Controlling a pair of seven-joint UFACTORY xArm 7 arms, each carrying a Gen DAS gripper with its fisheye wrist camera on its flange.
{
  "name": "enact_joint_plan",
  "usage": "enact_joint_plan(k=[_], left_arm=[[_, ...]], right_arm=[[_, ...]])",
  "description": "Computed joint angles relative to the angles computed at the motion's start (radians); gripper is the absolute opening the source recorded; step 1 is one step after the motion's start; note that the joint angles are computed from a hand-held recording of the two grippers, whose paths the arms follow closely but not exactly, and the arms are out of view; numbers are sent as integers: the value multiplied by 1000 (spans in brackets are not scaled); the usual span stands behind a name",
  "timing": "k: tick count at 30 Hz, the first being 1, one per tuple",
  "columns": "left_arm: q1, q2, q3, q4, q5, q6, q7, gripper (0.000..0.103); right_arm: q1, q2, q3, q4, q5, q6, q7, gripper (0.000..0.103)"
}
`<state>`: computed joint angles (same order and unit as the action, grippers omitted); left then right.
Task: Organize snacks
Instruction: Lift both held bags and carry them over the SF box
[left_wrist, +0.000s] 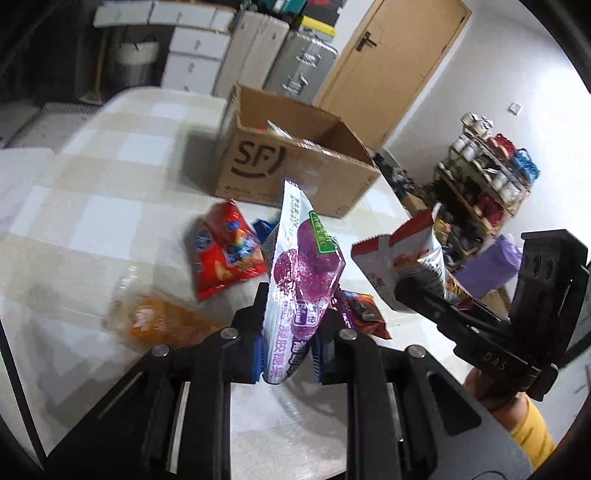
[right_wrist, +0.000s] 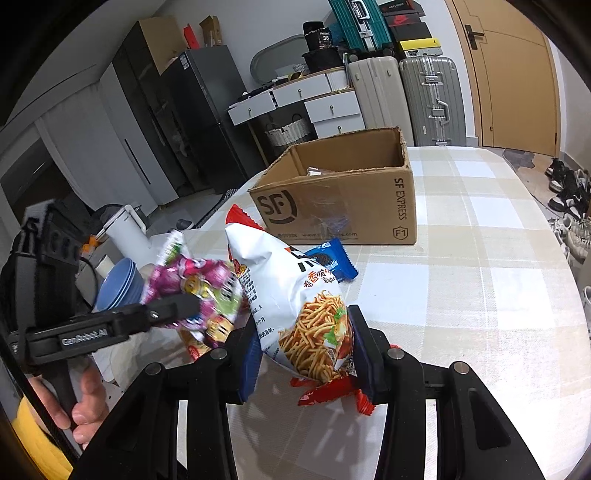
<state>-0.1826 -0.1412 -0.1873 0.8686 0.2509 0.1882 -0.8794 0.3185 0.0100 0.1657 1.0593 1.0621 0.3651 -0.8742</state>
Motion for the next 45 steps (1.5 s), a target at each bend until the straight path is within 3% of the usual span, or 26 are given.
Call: enact_joint_plan(k=[6,12,15,20,25,36,45], left_arm=[[97,-125,-93,-60,185,23,-194,16],[169,-216,-179,-41,301,114,-258,16],[152,-250,-168,-29,297,132,-239,16],[96,-277,-112,3,190,149,-142,16],[109,-247,-114,109,167,214,-75,16],[84,-65,-69,348,188,314,-8,17],[12,172,40,570,171,341,59,17]], right_arm=[[7,-20,1,-17,32,-1,5,43],[29,-62,-8,-17,102,8,-40,43],[34,-71,-18,-2,124,29,-30,43],[32,-63,-27,52,97,46,29,43],[20,-32,-24,142,36,41,109,43],[-32,114,7,371,-185,90,322,43],[-75,281,47,574,-343,133,445,43]])
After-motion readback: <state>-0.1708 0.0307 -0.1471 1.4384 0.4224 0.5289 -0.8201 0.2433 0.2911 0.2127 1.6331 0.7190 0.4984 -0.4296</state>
